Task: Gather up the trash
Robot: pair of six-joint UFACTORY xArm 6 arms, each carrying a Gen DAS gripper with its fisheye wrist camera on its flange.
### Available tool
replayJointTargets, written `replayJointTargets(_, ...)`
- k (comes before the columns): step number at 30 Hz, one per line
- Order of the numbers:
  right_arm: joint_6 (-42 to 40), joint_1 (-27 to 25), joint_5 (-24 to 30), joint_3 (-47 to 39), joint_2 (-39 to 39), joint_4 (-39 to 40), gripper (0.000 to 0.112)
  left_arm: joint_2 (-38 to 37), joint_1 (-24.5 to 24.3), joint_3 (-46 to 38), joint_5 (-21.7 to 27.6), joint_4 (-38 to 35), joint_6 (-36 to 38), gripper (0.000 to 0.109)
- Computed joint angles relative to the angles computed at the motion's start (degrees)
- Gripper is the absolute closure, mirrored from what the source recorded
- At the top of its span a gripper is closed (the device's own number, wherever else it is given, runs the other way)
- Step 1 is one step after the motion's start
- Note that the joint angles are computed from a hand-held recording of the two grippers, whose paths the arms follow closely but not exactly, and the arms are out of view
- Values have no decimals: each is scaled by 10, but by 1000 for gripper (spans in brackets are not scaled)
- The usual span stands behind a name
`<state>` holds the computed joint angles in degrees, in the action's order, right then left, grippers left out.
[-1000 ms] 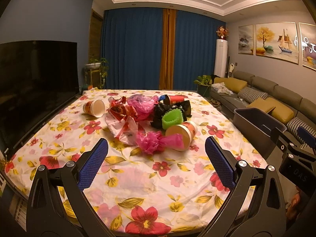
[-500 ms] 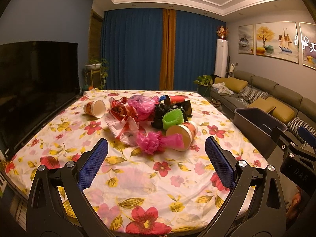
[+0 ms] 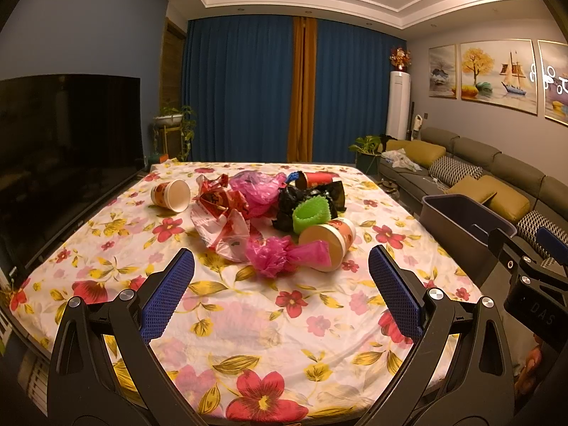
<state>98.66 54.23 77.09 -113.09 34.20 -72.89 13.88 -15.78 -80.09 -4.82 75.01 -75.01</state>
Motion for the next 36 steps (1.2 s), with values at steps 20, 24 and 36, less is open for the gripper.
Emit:
replayJointTargets(20, -2, 1, 0, -5, 3, 2, 14, 0, 2, 0, 0, -1, 2, 12)
replayJointTargets(24, -2, 0, 0, -5, 3, 1, 14, 0, 2, 1, 0, -7, 7, 12)
replayJointTargets(36, -2, 1, 1, -6, 3, 2, 14, 0, 4, 0, -3, -2, 3, 12)
